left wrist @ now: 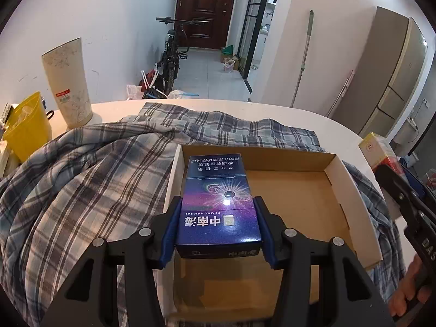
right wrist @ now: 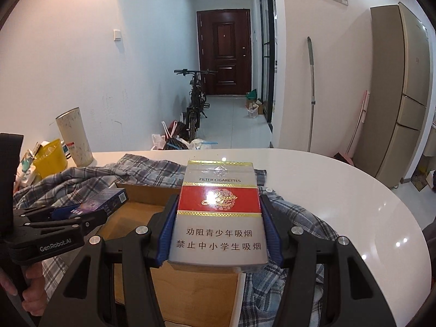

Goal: Organize objects
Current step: 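Lift both held packs and carry them over the cardboard box, then open the left gripper to drop the purple pack into the box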

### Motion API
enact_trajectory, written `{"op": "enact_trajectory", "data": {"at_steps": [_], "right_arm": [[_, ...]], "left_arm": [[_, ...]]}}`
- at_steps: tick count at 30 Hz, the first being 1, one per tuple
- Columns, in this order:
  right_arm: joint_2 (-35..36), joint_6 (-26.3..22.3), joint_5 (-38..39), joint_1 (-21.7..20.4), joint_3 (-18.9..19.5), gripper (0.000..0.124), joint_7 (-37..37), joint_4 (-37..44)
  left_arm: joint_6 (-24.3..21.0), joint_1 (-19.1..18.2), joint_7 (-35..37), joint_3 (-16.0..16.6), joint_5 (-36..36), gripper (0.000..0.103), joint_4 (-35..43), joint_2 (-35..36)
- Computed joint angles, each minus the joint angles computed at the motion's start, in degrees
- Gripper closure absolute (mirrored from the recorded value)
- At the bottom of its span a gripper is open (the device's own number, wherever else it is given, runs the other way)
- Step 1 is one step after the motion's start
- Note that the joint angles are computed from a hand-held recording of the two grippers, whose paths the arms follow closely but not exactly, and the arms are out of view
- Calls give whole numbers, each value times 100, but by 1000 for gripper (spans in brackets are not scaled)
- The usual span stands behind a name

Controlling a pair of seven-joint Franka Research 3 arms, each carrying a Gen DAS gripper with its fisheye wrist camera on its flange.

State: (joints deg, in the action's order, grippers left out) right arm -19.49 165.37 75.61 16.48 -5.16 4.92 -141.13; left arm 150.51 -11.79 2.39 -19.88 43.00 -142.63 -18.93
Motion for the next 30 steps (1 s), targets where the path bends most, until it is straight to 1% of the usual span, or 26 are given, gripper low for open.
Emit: {"op": "enact_trajectory", "data": {"at_steps": [2, 6, 10, 12, 14, 17, 20, 21, 23, 25, 27, 28, 30], "right_arm": [[27, 11, -67, -14, 18, 69, 42, -1], [81, 62, -254, -29, 48, 69, 207, 7], [119, 58, -346, -9, 29, 69, 333, 17], [145, 69, -364, 2, 29, 69, 375, 16], [145, 44, -407, -6, 17, 69, 429, 14], [147, 159, -350, 15, 24, 69, 433, 14], [149, 175, -362, 20, 11, 69, 476, 20], [151, 157, -387, 14, 5, 69, 506, 22], [151, 139, -411, 12, -3, 69, 537, 23], [133, 127, -388, 23, -22, 69, 514, 18], [106, 94, -347, 31, -47, 69, 470, 18], [89, 86, -277, 48, -64, 69, 402, 16], [55, 48, -174, 54, -84, 69, 290, 11]], "left_arm": [[-16, 60, -54, -9, 95, 50, 38, 81], [136, 1, 118, 116, -72, 50, 33, 165], [57, 11, 132, 101, -124, 50, 51, 165], [-41, -16, 194, 118, -230, 50, 80, 193], [-30, -48, 272, 174, -373, 50, 80, 228], [-130, -79, 399, 207, -558, 50, 112, 277], [-37, -109, 571, 276, -716, 49, 91, 312], [-29, -104, 584, 272, -741, 47, 88, 313], [86, -86, 591, 267, -729, 38, 52, 290], [227, -42, 517, 236, -672, 24, 1, 239], [194, 82, 224, 72, -374, 21, -4, 133], [91, 136, 78, -24, -188, 21, 22, 86], [-263, 253, -339, -295, 393, 21, 104, -47]]}}
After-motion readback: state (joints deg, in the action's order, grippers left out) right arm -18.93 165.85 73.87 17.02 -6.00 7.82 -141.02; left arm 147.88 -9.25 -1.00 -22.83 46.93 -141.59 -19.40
